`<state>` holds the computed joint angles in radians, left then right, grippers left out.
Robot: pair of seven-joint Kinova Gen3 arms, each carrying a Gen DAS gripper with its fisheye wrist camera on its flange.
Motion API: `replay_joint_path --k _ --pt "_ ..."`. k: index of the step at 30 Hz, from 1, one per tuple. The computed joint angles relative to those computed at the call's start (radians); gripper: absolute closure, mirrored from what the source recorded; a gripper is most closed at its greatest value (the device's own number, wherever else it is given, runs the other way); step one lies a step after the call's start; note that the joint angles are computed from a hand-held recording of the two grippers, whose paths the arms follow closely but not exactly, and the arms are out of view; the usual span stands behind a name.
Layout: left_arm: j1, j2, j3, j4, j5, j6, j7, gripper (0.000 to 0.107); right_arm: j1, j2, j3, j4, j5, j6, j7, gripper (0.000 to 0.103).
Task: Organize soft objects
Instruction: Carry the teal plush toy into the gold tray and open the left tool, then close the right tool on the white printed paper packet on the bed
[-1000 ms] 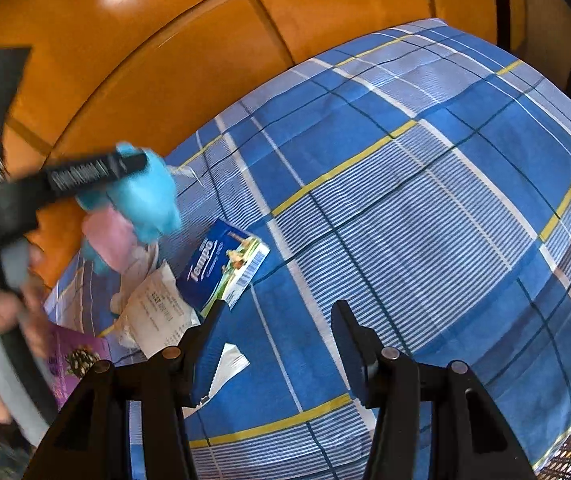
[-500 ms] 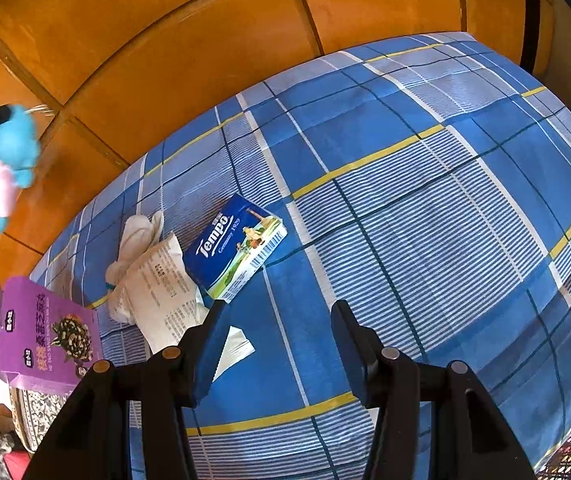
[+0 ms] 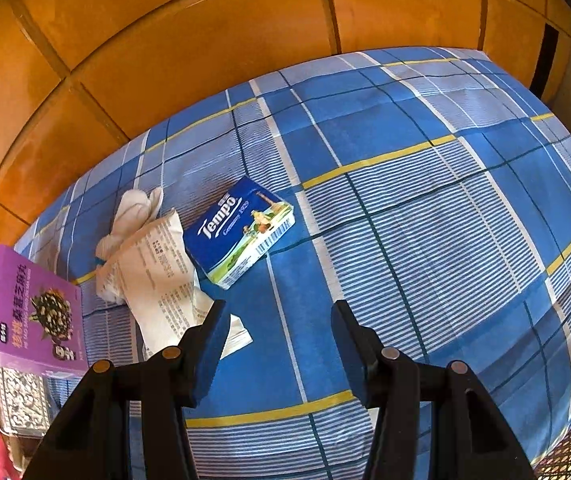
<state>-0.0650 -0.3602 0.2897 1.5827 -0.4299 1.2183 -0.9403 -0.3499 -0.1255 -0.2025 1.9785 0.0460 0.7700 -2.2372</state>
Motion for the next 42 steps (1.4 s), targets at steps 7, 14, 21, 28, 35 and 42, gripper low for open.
replay_joint_path --k 7,14,21,28,35,42 --pt "-0.022 -0.234 -0.179 0.199 0.108 -0.023 -0.095 0.074 -0.024 0.021 -0.031 -0.022 0.073 0.034 -0.037 0.05" --pt "-0.087 -0.451 -0.324 0.354 0.15 0.016 -0.209 0.074 -0.067 0.043 -0.056 -0.038 0.163 0.062 -0.082 0.05" --pt "-0.166 -0.507 -0.499 0.483 0.127 -0.008 -0.314 0.069 -0.102 0.045 -0.064 -0.035 0.223 0.052 -0.119 0.05" --pt "-0.248 -0.574 -0.589 0.55 0.124 -0.019 -0.362 0.038 -0.113 0.047 -0.062 -0.03 0.232 0.02 -0.121 0.05" --pt "-0.272 -0.707 -0.509 0.551 0.148 0.07 -0.389 0.031 -0.116 0.033 -0.052 -0.02 0.185 -0.03 -0.064 0.05" --pt "-0.246 -0.811 -0.366 0.525 0.22 0.167 -0.373 0.027 -0.141 0.068 -0.085 -0.043 0.214 -0.035 -0.017 0.037"
